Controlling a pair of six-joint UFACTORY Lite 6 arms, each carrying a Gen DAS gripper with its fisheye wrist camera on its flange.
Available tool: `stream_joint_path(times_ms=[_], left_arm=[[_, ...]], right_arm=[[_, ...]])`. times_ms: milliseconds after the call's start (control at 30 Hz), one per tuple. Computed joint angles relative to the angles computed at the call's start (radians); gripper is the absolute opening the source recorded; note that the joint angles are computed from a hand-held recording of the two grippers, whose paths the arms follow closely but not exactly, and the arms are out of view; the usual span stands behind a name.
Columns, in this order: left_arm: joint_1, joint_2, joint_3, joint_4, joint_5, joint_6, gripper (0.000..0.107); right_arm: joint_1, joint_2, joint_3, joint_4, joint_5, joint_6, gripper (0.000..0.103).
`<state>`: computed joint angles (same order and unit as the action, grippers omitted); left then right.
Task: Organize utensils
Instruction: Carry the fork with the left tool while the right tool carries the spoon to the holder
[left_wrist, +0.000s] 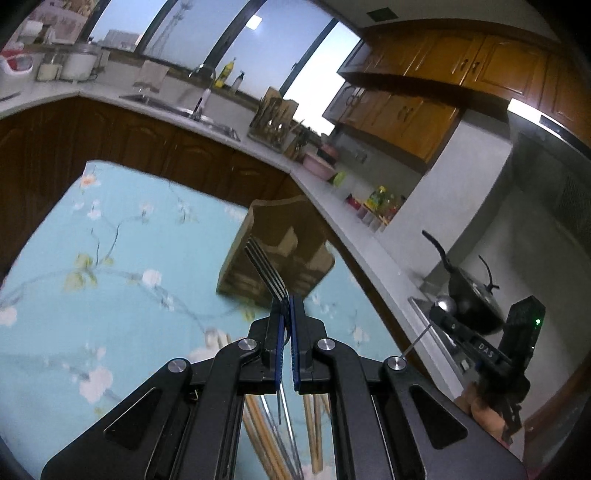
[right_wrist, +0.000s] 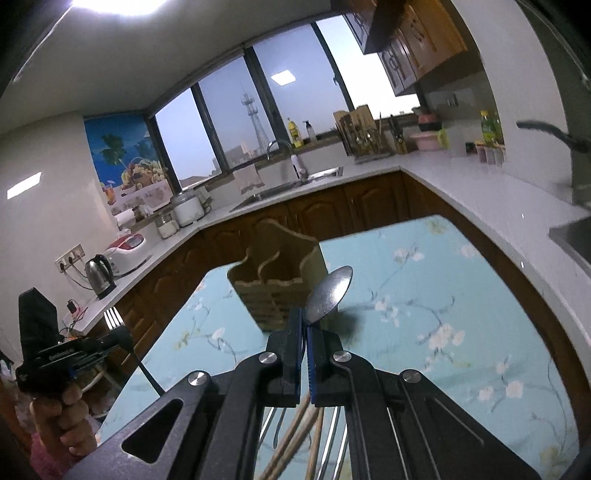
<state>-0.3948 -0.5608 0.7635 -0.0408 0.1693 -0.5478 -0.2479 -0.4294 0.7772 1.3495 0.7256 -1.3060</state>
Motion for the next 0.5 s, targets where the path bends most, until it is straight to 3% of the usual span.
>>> stream_joint_path(times_ms=[300, 500], left_arm=[[0.11, 0.358, 0.418, -0.299, -0.045, 0.413, 0.002], [0.133, 0.697, 0.793, -0.23, -0.031, 0.407, 0.002]], right_arm=[[0.184, 0.227, 0.274, 0.177, -0.216, -0.106, 0.002], [0.321, 0.46, 0.545, 0.311, -0.379, -0.237, 0.002]])
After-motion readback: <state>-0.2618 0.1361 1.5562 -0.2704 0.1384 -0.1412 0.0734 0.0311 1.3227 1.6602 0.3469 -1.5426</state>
